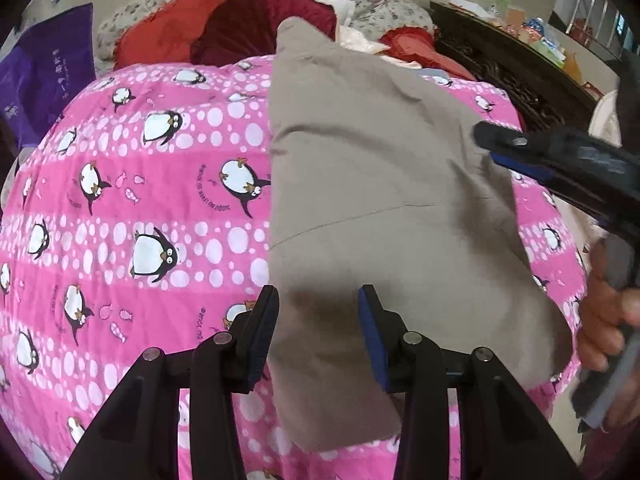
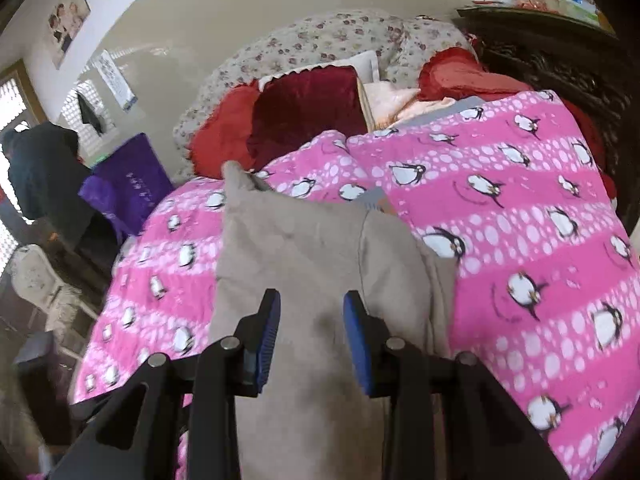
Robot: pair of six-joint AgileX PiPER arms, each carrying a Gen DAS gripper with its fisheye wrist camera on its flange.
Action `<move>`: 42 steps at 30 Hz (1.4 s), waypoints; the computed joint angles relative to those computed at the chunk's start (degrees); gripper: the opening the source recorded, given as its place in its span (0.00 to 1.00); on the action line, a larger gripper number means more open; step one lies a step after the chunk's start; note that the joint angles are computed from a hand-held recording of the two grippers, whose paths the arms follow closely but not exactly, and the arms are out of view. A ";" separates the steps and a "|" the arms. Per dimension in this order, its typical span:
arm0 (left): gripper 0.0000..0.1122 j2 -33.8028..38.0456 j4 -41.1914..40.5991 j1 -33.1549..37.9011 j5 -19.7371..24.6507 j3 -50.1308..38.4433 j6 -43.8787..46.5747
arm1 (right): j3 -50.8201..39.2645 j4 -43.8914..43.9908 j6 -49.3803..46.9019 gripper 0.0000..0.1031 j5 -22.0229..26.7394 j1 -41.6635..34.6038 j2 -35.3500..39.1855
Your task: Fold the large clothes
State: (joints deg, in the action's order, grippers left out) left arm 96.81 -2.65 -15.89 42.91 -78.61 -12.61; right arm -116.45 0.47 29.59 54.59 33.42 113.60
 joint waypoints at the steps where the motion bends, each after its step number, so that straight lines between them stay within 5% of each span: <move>1: 0.25 0.71 0.06 0.22 0.24 -0.47 0.07 | -2.36 -1.50 0.66 0.33 1.24 0.03 2.34; 3: 0.26 1.91 -0.44 0.49 0.16 -0.96 0.96 | -6.53 -4.20 2.95 0.33 4.21 -0.36 6.79; 10: 0.31 4.08 -0.13 -0.22 -0.42 -1.99 0.67 | 1.27 -7.52 3.94 0.33 -3.57 -2.28 9.58; 13: 0.31 4.27 1.23 -0.65 -0.11 -2.25 -0.60 | 0.38 -8.03 2.68 0.34 -2.10 -1.90 9.30; 25: 0.31 4.13 0.05 0.09 -0.26 -1.90 -0.81 | 21.91 -5.43 -1.76 0.52 -3.06 1.86 -10.60; 27: 0.32 4.23 -1.34 0.36 -0.47 -1.80 0.09 | 25.57 -6.67 -0.47 0.64 -4.23 2.05 -10.81; 30: 0.33 4.03 -7.15 2.39 0.00 -1.79 5.51 | 29.89 -9.23 2.62 0.83 -7.60 1.46 -9.84; 37: 0.40 7.29 -31.01 12.83 5.58 -4.16 25.28 | 33.36 5.22 -7.51 0.84 -15.22 -5.45 -14.65; 42: 0.43 11.71 -39.20 15.13 7.37 -6.23 29.90 | 28.06 17.64 -18.30 0.89 -14.05 -10.70 -7.83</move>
State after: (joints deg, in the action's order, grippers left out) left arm 108.52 -41.85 -0.76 50.28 -84.83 17.30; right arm -88.39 18.11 11.28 40.55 22.72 105.77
